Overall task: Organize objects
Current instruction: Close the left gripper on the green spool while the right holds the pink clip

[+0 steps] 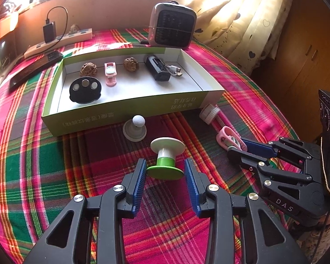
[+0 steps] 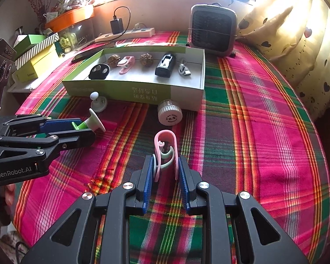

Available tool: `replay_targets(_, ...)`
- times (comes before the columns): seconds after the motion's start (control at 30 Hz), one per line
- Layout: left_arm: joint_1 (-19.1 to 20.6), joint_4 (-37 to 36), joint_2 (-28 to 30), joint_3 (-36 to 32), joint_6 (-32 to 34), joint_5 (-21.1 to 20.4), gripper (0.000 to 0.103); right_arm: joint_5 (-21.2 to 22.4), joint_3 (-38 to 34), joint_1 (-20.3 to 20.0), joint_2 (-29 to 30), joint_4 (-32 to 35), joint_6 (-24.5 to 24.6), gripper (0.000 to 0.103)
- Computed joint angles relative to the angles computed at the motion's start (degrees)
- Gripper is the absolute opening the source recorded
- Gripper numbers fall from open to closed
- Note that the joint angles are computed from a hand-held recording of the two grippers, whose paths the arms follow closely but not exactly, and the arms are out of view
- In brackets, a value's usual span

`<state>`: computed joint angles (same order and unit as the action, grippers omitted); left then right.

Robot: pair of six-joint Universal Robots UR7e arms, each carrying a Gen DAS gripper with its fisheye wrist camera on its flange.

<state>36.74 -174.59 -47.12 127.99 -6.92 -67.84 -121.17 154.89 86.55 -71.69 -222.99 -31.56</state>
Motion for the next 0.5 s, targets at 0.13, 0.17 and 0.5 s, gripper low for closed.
replay_targets(0.13, 0.01, 0.74, 0.71, -0.65, 0.08, 0.36, 0.036, 0.31, -0.22, -0.23, 0.14, 0.27, -0.51, 0.024)
replay_targets(0.17, -0.07, 0.60, 0.88, -0.74, 0.27, 0.56, 0.036, 0.51, -0.28, -0.34, 0.26, 0.03, -0.74, 0.024)
replay_targets(0.5, -0.17, 0.55, 2.25, -2.06, 1.07, 1.29, 0.037, 0.22, -1.70, -0.09, 1.93, -0.88, -1.54, 0.040)
